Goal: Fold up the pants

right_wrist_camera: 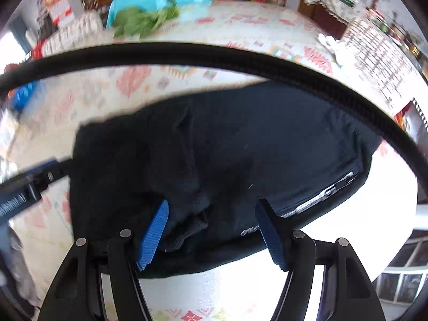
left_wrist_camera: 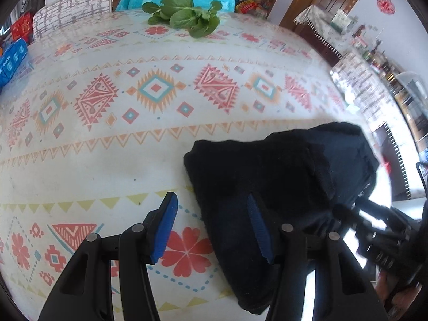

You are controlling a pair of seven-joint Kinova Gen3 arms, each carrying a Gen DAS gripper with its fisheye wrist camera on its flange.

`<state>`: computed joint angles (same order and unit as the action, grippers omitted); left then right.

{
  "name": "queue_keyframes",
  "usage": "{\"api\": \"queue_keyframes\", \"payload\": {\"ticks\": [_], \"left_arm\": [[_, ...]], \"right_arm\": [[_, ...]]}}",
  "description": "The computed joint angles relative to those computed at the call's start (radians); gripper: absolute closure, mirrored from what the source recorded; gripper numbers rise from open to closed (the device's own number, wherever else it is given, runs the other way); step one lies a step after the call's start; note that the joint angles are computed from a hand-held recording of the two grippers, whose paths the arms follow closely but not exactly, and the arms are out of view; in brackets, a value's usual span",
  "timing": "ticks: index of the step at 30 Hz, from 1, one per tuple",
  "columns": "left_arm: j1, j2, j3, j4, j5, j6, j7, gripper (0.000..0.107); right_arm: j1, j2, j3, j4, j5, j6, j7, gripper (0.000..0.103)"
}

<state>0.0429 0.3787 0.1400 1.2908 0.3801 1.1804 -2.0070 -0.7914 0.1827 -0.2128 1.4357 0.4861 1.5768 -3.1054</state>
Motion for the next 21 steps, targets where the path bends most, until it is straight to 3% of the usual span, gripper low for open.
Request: {"api": "queue_keyframes", "payload": {"ticks": [3,5,9,11,15,17,21], "left_arm": [[-0.042,-0.034,0.019,0.048,0.083,-0.008,-0.059,0.054],[-0.055,-0.065,0.028,0.096,0.135,-0.019,-0.112,0.054],[-0.004,-0.099,0.028,0.174,0.12,-0.057,-0.181,0.054],[0.029,-0.091,0.024,0.193,0.092,-0.066,-0.17,0.054],[0.068,-0.075,0.017,0.208,0.042,-0.099,-0.137,0.054],[0.071,-0.067,0.021,0.199,0.037,-0.098,-0.14,0.053],[0.04,-0.02,0.029,0.095,0.058,0.026,-0.118,0.053]], "right_arm": [[0.036,-0.054,0.01,-0.007,0.021,-0.03,0.022,0.031],[0.12,-0.064,-0.018,-0.036,0.016,-0.061,0.098,0.031],[0.301,0.078,-0.165,-0.183,0.029,0.015,0.261,0.031],[0.333,0.149,-0.188,-0.227,0.029,0.045,0.34,0.031],[0.287,0.214,-0.066,-0.242,-0.026,0.031,0.434,0.031],[0.283,0.207,-0.05,-0.227,-0.029,0.013,0.438,0.029],[0.267,0.129,0.015,-0.162,-0.068,-0.061,0.435,0.03]]}}
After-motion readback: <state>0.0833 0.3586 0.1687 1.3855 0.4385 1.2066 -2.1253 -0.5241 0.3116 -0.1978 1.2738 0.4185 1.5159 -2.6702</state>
